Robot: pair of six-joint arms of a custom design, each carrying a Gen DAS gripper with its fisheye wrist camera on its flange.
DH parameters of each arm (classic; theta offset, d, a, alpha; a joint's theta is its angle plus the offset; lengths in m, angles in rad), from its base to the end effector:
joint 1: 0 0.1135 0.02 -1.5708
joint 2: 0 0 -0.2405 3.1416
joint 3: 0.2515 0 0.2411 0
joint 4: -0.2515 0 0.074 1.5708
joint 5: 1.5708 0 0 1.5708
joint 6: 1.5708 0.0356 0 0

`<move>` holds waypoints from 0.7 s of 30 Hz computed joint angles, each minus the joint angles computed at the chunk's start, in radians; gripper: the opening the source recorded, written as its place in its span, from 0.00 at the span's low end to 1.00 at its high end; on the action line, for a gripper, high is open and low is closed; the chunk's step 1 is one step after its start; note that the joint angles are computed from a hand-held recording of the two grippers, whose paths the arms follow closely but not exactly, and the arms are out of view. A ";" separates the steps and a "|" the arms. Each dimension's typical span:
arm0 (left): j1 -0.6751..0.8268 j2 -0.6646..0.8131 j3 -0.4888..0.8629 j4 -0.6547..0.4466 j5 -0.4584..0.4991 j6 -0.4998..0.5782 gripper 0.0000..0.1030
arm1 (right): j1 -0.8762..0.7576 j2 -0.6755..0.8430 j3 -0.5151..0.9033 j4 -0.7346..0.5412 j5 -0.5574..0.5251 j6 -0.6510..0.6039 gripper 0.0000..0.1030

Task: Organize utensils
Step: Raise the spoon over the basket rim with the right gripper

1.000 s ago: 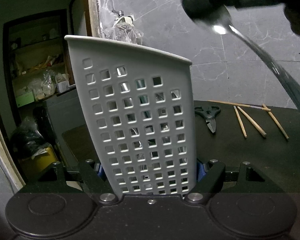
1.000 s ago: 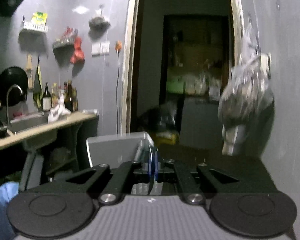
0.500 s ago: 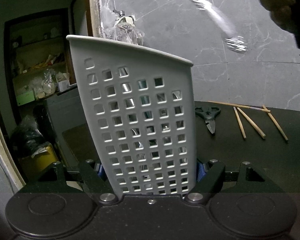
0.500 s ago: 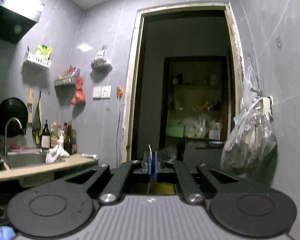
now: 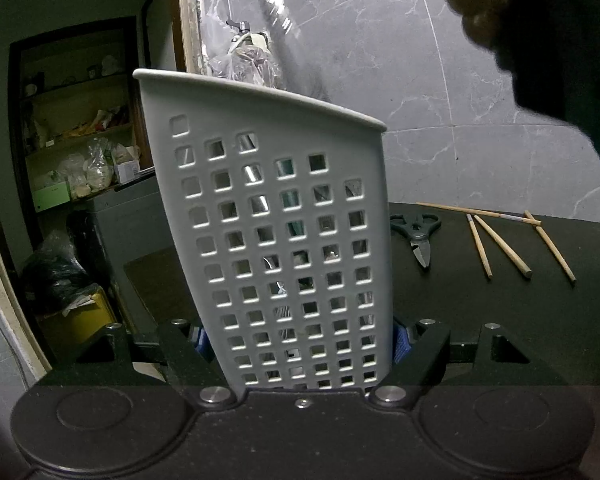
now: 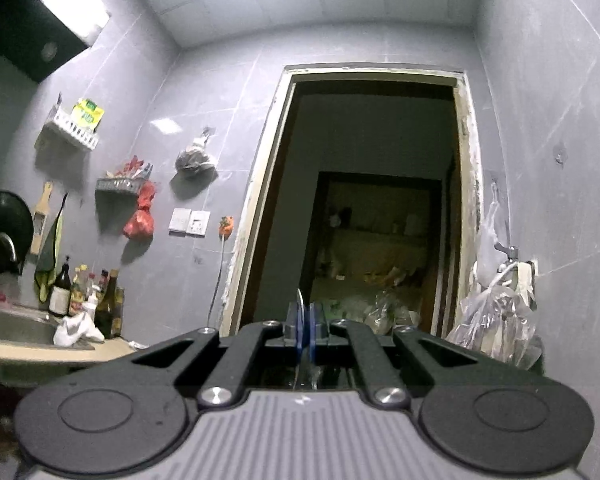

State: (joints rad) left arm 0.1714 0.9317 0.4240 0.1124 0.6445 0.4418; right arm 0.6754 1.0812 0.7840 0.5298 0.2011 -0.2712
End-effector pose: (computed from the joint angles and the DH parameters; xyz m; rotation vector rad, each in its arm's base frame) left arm 0.2050 0.0138 0.2060 0.6552 1.7722 -0.2162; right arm 0.2024 0.1531 0.3398 -0.4569 1.2660 0.2069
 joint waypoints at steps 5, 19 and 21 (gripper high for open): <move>0.001 0.001 -0.001 0.002 0.001 0.000 0.76 | 0.029 0.051 -0.029 0.050 0.023 -0.015 0.04; 0.001 0.001 0.000 0.001 0.000 0.001 0.76 | 0.057 0.087 -0.117 0.175 0.077 -0.048 0.04; 0.000 0.001 0.000 0.002 0.000 0.001 0.76 | 0.061 0.092 -0.128 0.185 0.091 -0.064 0.04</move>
